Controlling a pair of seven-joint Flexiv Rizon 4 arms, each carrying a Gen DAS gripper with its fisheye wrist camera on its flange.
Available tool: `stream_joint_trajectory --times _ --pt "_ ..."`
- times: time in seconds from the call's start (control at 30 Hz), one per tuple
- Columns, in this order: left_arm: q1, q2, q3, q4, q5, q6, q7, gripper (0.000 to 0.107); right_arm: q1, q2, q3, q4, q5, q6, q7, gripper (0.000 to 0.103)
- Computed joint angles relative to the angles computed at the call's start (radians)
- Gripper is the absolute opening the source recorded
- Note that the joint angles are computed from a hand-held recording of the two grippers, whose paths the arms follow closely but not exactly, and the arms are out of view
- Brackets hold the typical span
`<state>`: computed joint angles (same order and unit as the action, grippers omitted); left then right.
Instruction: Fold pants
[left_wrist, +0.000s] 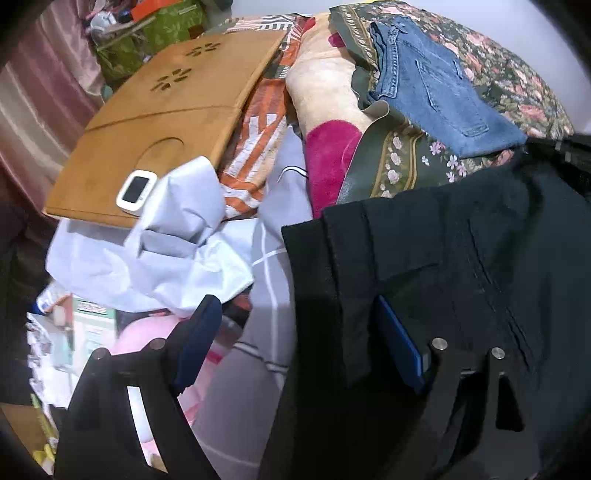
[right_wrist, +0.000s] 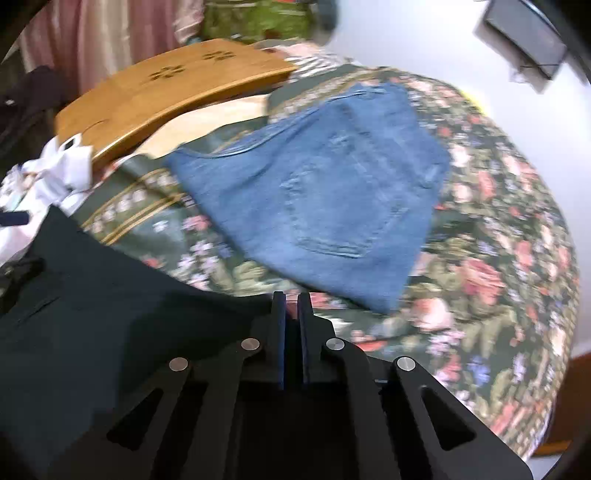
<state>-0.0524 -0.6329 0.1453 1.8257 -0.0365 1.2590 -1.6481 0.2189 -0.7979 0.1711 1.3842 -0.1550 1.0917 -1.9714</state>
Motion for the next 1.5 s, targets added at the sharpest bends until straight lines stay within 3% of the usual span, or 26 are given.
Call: stream_joint_trajectory --times 0.07,0.13,0.2,0.23,0.33,0.37,0.47,0.6,0.7,0.77,0.9,0.97,1.1,1.2,1.27,1.37,1.5 --pt "-0.023 0.013 0.033 -0.008 0.026 -0.029 -0.014 0.074 0.019 0.001 -0.056 0.003 -0.026 0.068 0.102 0.001" --pt "-0.033 0.041 0.048 -0.003 0.048 -0.040 -0.028 0.071 -0.049 0.009 0.018 -0.056 0.061 -0.010 0.107 0.002" --pt "-0.008 0.081 0.016 0.028 0.044 -0.006 -0.005 0.072 -0.114 0.026 0.094 -0.100 0.154 -0.120 0.094 0.005" --pt "0.003 0.099 -0.002 0.043 0.036 0.014 0.006 0.072 -0.146 0.040 0.128 -0.115 0.204 -0.188 0.072 0.013" --pt "0.050 0.133 -0.094 0.081 -0.033 0.057 0.072 0.083 -0.152 0.105 0.128 -0.048 0.269 -0.220 0.028 0.050" --pt "0.065 0.138 -0.129 0.092 -0.061 0.065 0.103 0.086 -0.145 0.135 0.119 -0.003 0.276 -0.211 0.013 0.055" --pt "0.043 0.136 -0.146 0.099 -0.080 0.023 0.164 0.088 -0.127 0.213 0.102 0.121 0.275 -0.222 -0.045 0.055" --pt "-0.041 0.126 -0.081 0.089 -0.006 -0.069 0.161 0.088 -0.112 0.305 0.072 0.307 0.282 -0.044 -0.052 0.055" --pt "-0.052 0.165 -0.066 0.123 0.018 -0.080 0.159 0.088 -0.167 0.339 0.108 0.311 0.375 -0.115 -0.072 0.055" --pt "-0.069 0.190 -0.045 0.153 0.056 -0.075 0.145 0.088 -0.200 0.367 0.124 0.325 0.437 -0.160 -0.123 0.062" --pt "-0.064 0.234 -0.048 0.218 0.066 -0.047 0.122 0.089 -0.210 0.431 0.114 0.406 0.505 -0.120 -0.202 0.067" --pt "-0.062 0.250 -0.046 0.242 0.062 -0.025 0.096 0.088 -0.234 0.454 0.113 0.408 0.573 -0.160 -0.223 0.067" --pt "-0.108 0.270 0.005 0.222 0.135 -0.032 -0.005 0.088 -0.271 0.497 0.084 0.408 0.685 -0.229 -0.273 0.068" --pt "-0.149 0.286 0.042 0.171 0.236 -0.061 -0.102 0.088 -0.292 0.532 0.049 0.422 0.765 -0.211 -0.290 0.068" --pt "-0.149 0.292 0.032 0.137 0.262 -0.067 -0.140 0.088 -0.311 0.549 0.022 0.427 0.820 -0.186 -0.290 0.069" --pt "-0.114 0.283 -0.030 0.092 0.210 -0.057 -0.126 0.091 -0.336 0.555 -0.021 0.433 0.876 -0.118 -0.252 0.073" --pt "-0.126 0.238 -0.068 0.004 0.179 -0.065 -0.114 0.094 -0.347 0.525 -0.078 0.457 0.804 -0.029 -0.111 0.074"
